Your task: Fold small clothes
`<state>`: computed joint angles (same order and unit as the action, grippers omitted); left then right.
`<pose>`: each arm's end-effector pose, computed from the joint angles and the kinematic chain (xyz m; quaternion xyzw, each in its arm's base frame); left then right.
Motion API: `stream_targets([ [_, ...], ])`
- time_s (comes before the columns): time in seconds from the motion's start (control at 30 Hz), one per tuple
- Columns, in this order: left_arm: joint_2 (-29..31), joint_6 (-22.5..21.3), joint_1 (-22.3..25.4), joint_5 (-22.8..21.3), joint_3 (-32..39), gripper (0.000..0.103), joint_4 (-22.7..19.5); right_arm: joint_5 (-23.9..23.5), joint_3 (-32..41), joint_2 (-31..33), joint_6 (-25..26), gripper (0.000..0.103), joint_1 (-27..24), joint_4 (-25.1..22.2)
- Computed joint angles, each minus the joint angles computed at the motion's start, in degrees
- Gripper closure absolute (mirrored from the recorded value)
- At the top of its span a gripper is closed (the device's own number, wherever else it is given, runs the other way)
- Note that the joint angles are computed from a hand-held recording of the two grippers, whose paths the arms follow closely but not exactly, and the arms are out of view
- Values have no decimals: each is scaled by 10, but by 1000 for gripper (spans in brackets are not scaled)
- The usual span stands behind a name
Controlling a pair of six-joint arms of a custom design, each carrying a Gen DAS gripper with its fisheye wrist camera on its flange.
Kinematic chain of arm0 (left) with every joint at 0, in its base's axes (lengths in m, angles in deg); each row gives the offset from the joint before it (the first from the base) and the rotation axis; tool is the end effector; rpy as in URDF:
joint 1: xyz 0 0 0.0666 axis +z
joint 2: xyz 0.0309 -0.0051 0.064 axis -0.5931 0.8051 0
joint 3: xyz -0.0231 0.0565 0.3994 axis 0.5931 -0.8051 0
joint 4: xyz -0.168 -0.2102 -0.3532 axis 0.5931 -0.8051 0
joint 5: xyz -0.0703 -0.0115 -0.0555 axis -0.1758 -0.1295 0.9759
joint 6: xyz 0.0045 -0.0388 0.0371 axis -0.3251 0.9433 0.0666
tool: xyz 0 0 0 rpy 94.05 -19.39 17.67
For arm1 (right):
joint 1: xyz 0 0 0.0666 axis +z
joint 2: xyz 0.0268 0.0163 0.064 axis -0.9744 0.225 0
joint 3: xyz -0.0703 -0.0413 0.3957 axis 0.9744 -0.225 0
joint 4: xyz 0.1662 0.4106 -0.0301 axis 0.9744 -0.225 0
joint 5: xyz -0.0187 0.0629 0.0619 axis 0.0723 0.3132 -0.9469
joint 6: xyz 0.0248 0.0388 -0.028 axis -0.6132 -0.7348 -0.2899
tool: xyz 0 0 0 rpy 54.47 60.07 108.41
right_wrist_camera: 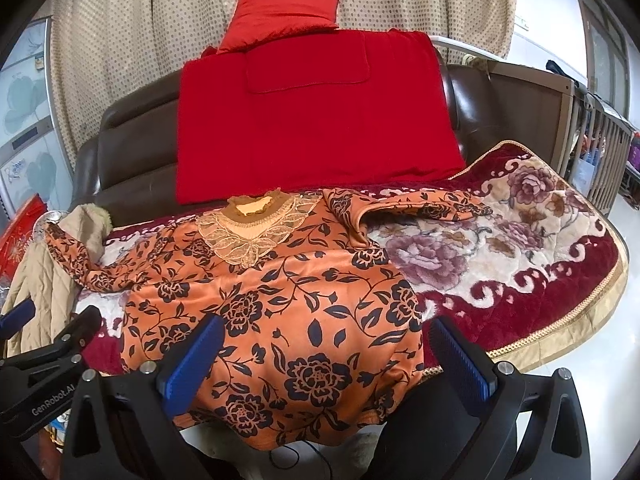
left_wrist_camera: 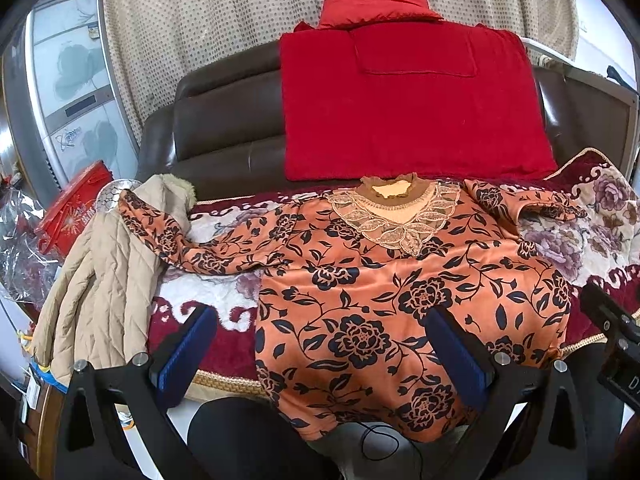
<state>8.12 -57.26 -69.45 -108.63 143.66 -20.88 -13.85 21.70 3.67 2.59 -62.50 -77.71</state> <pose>0.5040 -0.3035 0.5121 -0.0388 0.9049 0.1102 0.4094 0.4847 0.1174 0.5644 0.0399 0.9050 0.0121 0.4233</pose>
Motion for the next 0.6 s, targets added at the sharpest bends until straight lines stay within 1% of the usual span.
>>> stream_targets([
  [0.1,24,-4,14,38,28,0,-7,0,16,19,5,0,-10,4],
  [0.17,44,-8,28,75,52,0,-11,-9,30,34,8,0,-23,11],
  [0.2,62,-11,39,100,73,0,-14,-22,41,46,5,0,-36,14],
  [0.27,91,-12,53,132,106,0,-19,-58,68,74,-9,0,-67,17],
  [0.3,112,-14,61,150,129,0,-20,-90,88,97,-15,0,-91,25],
  [0.37,151,-17,70,159,172,0,-28,-124,121,138,-25,0,-127,42],
  [0.4,168,-17,72,160,192,0,-32,-132,137,156,-31,0,-139,41],
  [0.43,189,-22,75,157,214,0,-29,-155,175,195,-48,0,-162,32],
  [0.47,206,-25,78,156,232,0,-27,-171,195,215,-60,0,-174,28],
  [0.5,226,-30,81,153,254,0,-29,-206,230,253,-86,0,-196,25],
  [0.53,249,-31,83,153,283,0,-34,-223,252,277,-107,0,-208,23],
  [0.6,297,-36,88,148,346,0,-57,-263,311,338,-169,0,-235,19],
])
